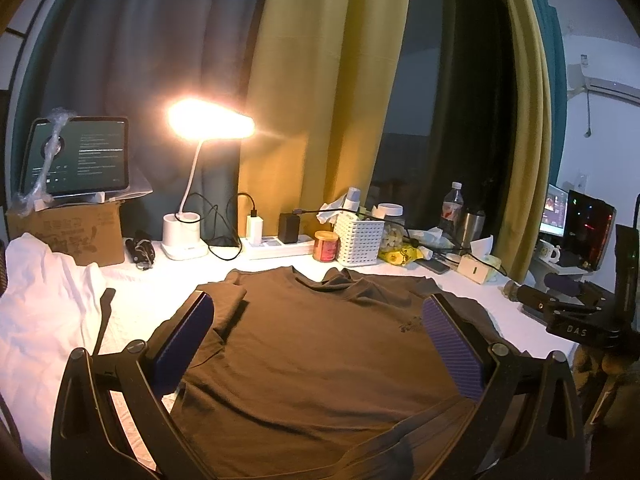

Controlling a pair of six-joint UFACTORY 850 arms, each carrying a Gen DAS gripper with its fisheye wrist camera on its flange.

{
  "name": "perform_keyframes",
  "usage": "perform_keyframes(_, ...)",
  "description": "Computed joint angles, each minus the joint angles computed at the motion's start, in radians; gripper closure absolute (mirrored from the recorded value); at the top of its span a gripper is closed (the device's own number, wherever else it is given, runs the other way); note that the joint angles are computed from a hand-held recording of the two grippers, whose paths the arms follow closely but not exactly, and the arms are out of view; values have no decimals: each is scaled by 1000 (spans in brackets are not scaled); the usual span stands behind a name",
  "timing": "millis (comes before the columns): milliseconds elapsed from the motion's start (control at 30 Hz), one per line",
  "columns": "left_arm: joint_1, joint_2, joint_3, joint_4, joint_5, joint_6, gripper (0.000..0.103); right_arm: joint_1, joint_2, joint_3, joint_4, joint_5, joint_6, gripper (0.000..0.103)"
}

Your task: Fold small clothes

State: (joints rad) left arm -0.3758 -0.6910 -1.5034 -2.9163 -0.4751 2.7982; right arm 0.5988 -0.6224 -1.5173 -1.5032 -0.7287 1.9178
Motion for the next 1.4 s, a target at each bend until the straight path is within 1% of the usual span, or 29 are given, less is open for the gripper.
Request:
perform_keyframes(167, 6, -1, -2, 70, -15, -66, 0, 0, 0, -1, 0, 0, -2, 19)
perform_keyframes(433, 9, 2, 3, 78, -29, -79, 0, -1, 1, -3, 3, 1, -6, 19)
perform_keyframes(700, 10, -6, -9, 57, -19, -68, 0, -2, -4, -9, 4, 4, -8, 19)
perform_keyframes(800, 8, -11, -17, 25, -12, -38, 0, -3, -7, -12, 5, 5, -11, 19)
perform_keyframes(933, -8, -23, -28, -135, -17, 149, 0, -6, -15, -22, 14, 5, -17, 19)
perform_keyframes(1033, -11, -31, -38, -154, -30, 188, 0, -8, -31, -49, 37, 5, -40, 19)
perform_keyframes(1133, -16, -45, -64, -207, -11, 248, 0, -20, -41, -71, 58, 17, -67, 19)
perform_keyframes(1167, -14, -49, -69, -208, -14, 246, 0, -23, -42, -73, 60, 19, -71, 19)
perform_keyframes(1233, -6, -56, -73, -166, -44, 190, 0, -34, -47, -83, 71, 26, -83, 19)
perform_keyframes(1267, -5, -60, -80, -161, -43, 185, 0, -39, -48, -84, 74, 29, -88, 19)
perform_keyframes(1333, -7, -75, -110, -175, -7, 215, 0, -49, -50, -89, 85, 35, -101, 19)
perform_keyframes(1367, -8, -83, -127, -181, 20, 231, 0, -56, -52, -91, 91, 39, -108, 19)
perform_keyframes(1400, -10, -95, -154, -178, 63, 241, 0, -63, -53, -93, 102, 43, -117, 19)
